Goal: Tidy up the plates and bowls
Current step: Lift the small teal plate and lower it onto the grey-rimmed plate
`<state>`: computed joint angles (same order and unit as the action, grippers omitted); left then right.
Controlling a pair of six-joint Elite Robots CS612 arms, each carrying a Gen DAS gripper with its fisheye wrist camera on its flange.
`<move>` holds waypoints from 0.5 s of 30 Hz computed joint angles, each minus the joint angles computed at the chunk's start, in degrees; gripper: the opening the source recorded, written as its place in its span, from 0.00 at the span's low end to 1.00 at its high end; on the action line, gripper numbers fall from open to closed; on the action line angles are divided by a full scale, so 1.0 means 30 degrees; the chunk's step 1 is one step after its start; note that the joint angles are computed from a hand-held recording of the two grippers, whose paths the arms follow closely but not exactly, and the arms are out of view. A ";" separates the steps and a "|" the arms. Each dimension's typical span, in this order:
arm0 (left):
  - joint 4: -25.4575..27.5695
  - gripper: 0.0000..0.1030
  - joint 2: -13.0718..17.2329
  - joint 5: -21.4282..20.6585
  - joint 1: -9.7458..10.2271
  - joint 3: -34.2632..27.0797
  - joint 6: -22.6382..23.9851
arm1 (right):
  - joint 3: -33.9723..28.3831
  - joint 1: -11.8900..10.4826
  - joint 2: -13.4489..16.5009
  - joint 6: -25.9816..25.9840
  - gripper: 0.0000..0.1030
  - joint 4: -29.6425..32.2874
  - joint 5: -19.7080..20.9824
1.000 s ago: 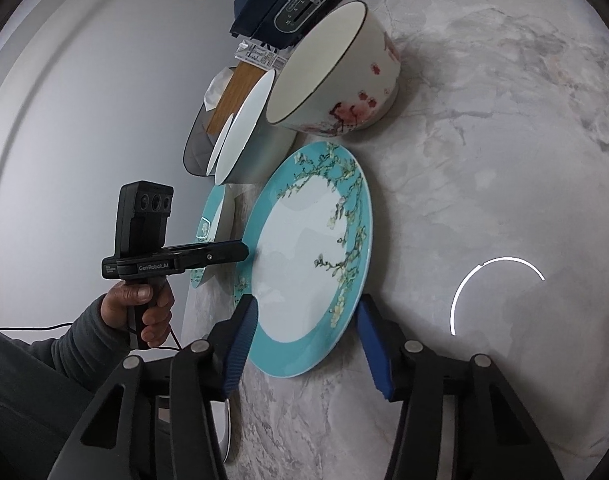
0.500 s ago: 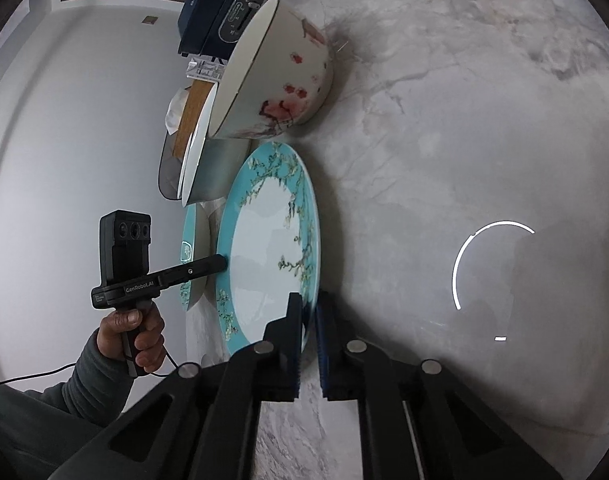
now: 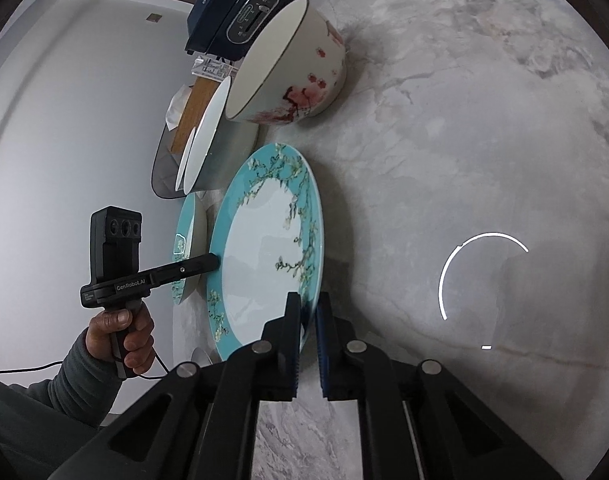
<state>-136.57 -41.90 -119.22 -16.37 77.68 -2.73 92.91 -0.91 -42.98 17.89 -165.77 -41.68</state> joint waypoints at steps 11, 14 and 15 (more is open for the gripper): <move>-0.1307 0.10 -0.1274 -0.0595 0.0425 0.1274 -0.0088 | 0.0372 0.0521 -0.0844 -0.0212 0.09 -0.0939 -0.0330; -0.1620 0.09 -0.1453 -0.0649 0.0520 0.1304 -0.0312 | 0.0561 0.0848 -0.1050 0.0125 0.09 -0.1521 -0.0286; -0.1760 0.09 -0.1508 -0.0628 0.0517 0.1359 -0.0400 | 0.0645 0.0856 -0.1176 0.0031 0.09 -0.1484 -0.0227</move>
<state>-141.86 -46.43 -121.11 -14.81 81.76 -3.93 94.85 1.66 -46.51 17.98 -170.22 -42.36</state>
